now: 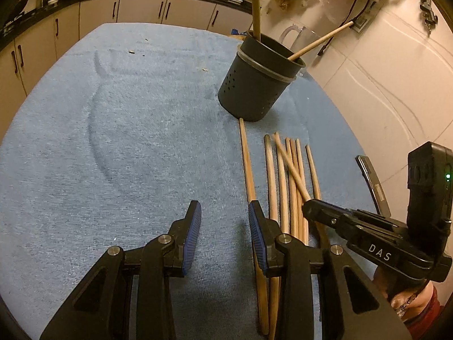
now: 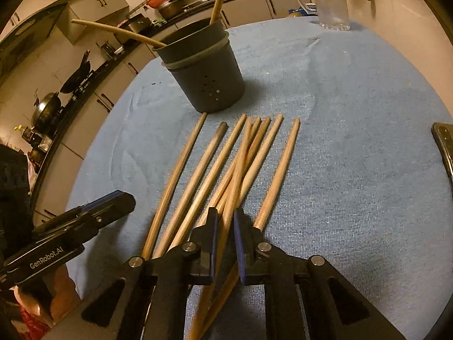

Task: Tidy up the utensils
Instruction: 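Grasp a chopstick with the right tool while the left tool grasps another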

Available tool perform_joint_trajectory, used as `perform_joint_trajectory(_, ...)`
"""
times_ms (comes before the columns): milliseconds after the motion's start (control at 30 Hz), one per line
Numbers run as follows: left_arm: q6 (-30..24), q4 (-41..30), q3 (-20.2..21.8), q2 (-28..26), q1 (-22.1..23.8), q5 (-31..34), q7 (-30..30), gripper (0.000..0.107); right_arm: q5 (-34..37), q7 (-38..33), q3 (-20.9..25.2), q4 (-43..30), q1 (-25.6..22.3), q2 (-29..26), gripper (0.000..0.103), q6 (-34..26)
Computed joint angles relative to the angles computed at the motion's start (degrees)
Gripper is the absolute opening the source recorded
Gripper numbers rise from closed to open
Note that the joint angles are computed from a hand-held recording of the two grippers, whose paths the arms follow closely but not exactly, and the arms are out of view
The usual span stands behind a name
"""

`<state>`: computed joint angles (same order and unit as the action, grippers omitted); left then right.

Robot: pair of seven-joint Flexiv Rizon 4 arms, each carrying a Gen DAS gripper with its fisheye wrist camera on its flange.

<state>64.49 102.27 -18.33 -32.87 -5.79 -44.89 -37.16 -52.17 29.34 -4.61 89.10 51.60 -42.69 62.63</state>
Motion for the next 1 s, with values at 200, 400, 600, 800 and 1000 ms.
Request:
perform_joint_trajectory(200, -0.9, -1.4, 0.8, -1.1, -1.0, 2.5, -1.7, 0.033, -1.0, 1.2, -0.3, 1.4, 0.3, 1.0, 0.008, -0.3)
perform_joint_trajectory(400, -1.6, -3.4, 1.8, -2.4, -2.4, 6.7, -4.2, 0.033, -3.8, 5.4, -0.1, 4.8, 0.6, 3.8, 0.008, -2.9)
perform_joint_trajectory(600, -2.2, -8.2, 3.6, -5.2, -5.0, 12.6, -8.7, 0.033, -6.5, 10.0, 1.9, 8.0, -0.8, 6.2, 0.008, -5.2)
perform_joint_trajectory(800, -4.5, -15.1, 6.2, -8.6, -7.9, 19.1, -14.7, 0.031, -8.0, 14.3, 4.1, 11.6, -2.7, 8.2, 0.008, -5.6)
perform_joint_trajectory(1000, -3.7, -18.1, 7.7, -10.3, -9.4, 24.2, -19.7, 0.013, -8.8, 17.0, 5.4, 13.9, -4.3, 9.5, 0.008, -4.5)
